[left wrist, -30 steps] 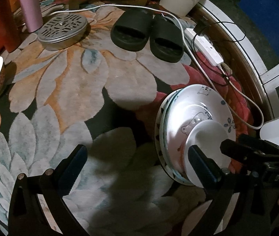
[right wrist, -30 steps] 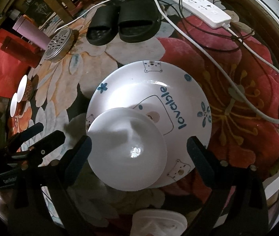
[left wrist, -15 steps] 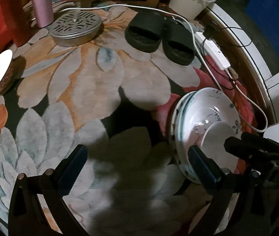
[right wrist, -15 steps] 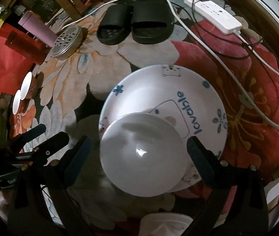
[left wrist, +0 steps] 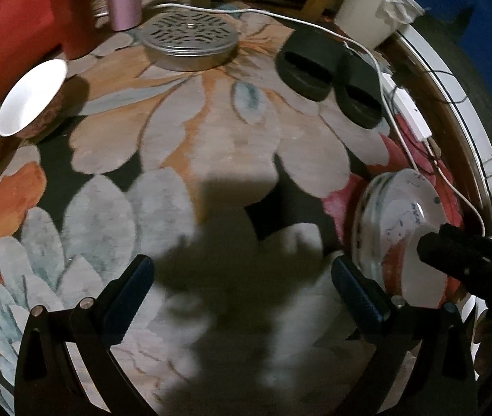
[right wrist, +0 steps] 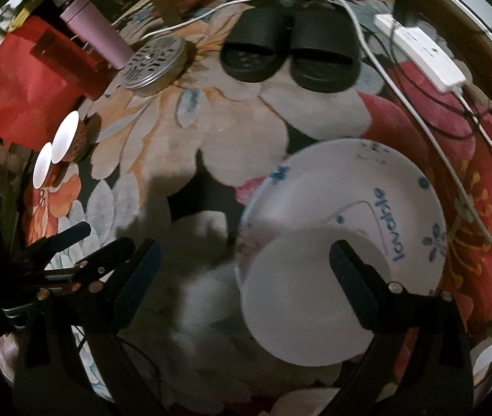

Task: Organize plates and bowls
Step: 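Withdraw the left tool from the bowl on the plate stack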

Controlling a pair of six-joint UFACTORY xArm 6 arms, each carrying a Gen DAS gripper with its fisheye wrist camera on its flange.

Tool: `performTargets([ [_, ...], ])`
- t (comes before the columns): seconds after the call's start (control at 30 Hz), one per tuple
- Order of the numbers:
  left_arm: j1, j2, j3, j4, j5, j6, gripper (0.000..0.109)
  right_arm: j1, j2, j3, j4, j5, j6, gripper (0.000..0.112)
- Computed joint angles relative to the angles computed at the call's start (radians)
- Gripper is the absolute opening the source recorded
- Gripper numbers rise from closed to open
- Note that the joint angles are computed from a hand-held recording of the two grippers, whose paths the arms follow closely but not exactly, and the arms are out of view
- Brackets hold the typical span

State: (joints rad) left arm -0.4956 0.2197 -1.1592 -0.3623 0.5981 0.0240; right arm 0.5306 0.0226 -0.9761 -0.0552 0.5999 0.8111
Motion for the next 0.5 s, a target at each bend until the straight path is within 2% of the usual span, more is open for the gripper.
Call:
performTargets([
  [0.5, 0.140, -0.039, 0.059, 0.024, -0.017, -0.010, 0.102, 0.052, 0.219, -0.250, 0.093, 0.025, -0.144, 0.098],
])
